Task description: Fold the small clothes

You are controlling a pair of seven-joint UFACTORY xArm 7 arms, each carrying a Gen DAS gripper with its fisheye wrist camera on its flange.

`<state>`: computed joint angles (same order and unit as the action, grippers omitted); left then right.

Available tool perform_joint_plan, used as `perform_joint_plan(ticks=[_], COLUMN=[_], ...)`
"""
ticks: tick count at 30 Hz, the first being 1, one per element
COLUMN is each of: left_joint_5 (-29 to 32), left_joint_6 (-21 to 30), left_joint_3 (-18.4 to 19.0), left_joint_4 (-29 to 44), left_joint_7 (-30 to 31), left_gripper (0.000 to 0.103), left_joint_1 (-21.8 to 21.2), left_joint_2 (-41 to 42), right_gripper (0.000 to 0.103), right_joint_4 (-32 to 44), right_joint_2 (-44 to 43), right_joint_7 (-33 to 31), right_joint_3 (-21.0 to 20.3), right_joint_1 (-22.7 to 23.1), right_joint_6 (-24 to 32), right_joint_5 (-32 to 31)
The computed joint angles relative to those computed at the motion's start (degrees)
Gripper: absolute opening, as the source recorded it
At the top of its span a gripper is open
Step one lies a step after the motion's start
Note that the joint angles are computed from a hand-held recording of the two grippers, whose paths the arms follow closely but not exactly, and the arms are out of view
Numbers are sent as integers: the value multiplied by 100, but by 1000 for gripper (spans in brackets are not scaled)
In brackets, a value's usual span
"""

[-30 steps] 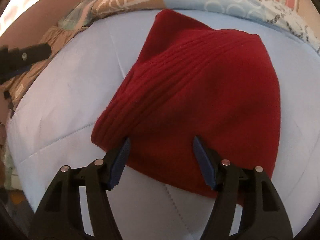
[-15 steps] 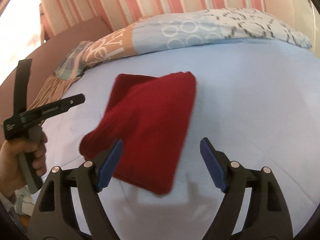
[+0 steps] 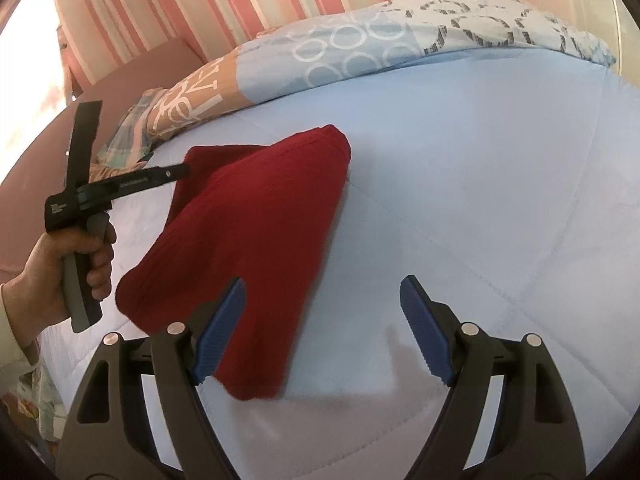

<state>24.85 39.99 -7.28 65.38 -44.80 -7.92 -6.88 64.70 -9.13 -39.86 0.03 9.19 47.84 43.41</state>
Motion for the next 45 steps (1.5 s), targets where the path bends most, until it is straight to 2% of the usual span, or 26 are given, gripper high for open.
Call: perform_joint_plan(ticks=[4, 6, 9, 12, 16, 19, 20, 22, 24, 25, 28, 30, 32, 34, 37, 39, 43, 45], left_joint_5=[-122, -188, -203, -236, 810, 946, 888, 882, 1001, 1117, 1053, 932, 1011, 1117, 919, 815, 794, 655], left_joint_6=[-69, -27, 118, 292, 930, 855, 608, 384, 562, 722, 908, 794, 1056, 1407, 1619, 1531, 1395, 1294], left_joint_3=[-2, 6, 21, 70, -35, 20, 57, 69, -6, -64, -218, -331, -619, -866, -874, -791, -793, -727], left_joint_4=[-37, -2, 156, 343, 673, 449, 214, -111, -270, -394, -785, -1086, -1244, -1348, -1549, -1766, -1967, -2014], left_joint_7=[-26, 77, 213, 398, 423, 497, 442, 67, -342, -584, -838, -884, -748, -730, -1057, -1126, -1091, -968], left_gripper=[43, 21, 14, 13, 13, 14, 16, 26, 69, 77, 79, 79, 79, 79, 80, 82, 83, 82], left_joint_1=[-47, -83, -125, -116, -164, -244, -244, -214, -160, -128, -68, -60, -88, -112, -114, -114, -128, -127], left_joint_2=[117, 169, 224, 248, 445, 521, 431, 202, -31, -236, -838, -1224, -1412, -1402, -1510, -1602, -1875, -2061], right_gripper=[80, 80, 80, 80, 80, 80, 80, 80, 81, 82, 84, 86, 86, 86, 87, 89, 90, 90], right_joint_4=[90, 115, 155, 158, 151, 153, 168, 185, 185, 178, 143, 60, 7, -138, -395, -642, -673, -540], right_joint_2=[108, 135, 166, 155, 157, 156, 146, 112, 52, 36, -30, -82, -68, -90, -89, -105, -203, -284], right_joint_7=[5, 18, 35, 4, 7, 78, 97, 82, 33, 27, 173, 382, 550, 730, 1057, 1186, 1154, 955], right_joint_3=[39, 63, 92, 112, 146, 179, 187, 199, 219, 217, 211, 260, 298, 387, 537, 558, 411, 280], right_joint_1=[19, 22, 31, 52, 90, 123, 139, 168, 205, 220, 248, 267, 309, 347, 382, 408, 501, 563], right_joint_6=[-1, -11, -12, 1, -46, -61, -37, -32, -83, -110, -218, -405, -441, -532, -680, -850, -817, -703], right_joint_5=[37, 28, 23, 44, 60, 16, 17, -13, -87, -98, -121, -305, -506, -894, -1741, -2109, -1922, -1584])
